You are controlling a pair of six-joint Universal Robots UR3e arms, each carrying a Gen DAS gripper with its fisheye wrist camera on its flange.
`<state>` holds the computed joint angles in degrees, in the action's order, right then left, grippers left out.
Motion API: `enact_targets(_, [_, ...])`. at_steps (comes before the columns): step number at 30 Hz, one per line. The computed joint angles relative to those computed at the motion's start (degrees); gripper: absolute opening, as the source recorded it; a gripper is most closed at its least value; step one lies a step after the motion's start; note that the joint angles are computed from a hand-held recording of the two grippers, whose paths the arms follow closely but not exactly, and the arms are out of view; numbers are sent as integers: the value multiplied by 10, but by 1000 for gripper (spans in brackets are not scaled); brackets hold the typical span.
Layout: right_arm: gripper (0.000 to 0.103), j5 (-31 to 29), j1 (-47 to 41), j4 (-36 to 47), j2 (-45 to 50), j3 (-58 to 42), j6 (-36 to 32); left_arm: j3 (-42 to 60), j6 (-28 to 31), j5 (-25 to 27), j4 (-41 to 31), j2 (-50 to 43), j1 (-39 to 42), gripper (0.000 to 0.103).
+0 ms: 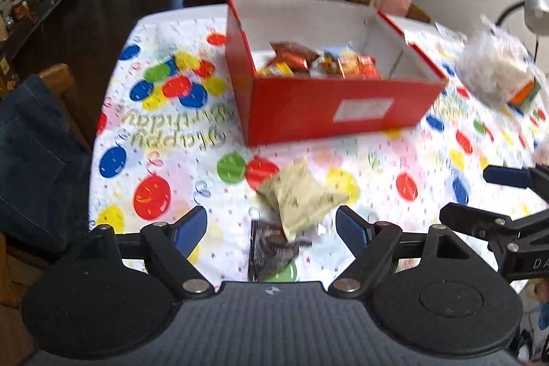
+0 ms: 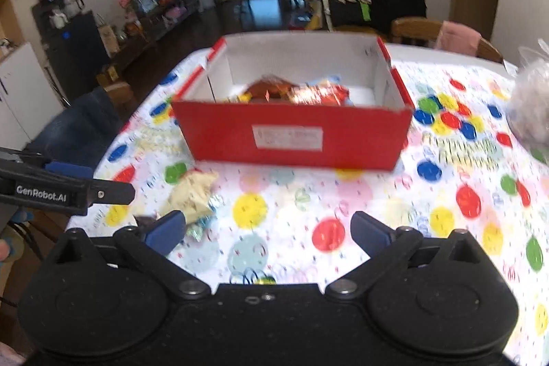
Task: Organize snacks
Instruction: 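Move both tools back toward the beige bag and dark wrapper on the tablecloth, then grasp the dark wrapper with the left tool while the right tool grasps the green jelly cup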
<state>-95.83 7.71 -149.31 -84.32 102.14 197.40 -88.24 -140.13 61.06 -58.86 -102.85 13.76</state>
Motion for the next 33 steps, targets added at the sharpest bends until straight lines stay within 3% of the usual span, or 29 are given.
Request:
enact_targets(6, [101,-62,47,-5,28,17,-62,-37,33,32,24,-13,-15,82])
enact_targets(11, [99,-22,35,23,33,21,-41,-37,38,50,26,-33,-23,82])
enact_targets(27, [64,44,6,56,75,5,-5,64,2,111,-7,-122,-71,81])
enact_targets(29, [59,52,3,60,76,4,-6,78,-1,109,-20,-131,-74,77])
enact_targets(33, [57,49,6,61,78,3,-9,96,-5,116,-34,-142,-83,60])
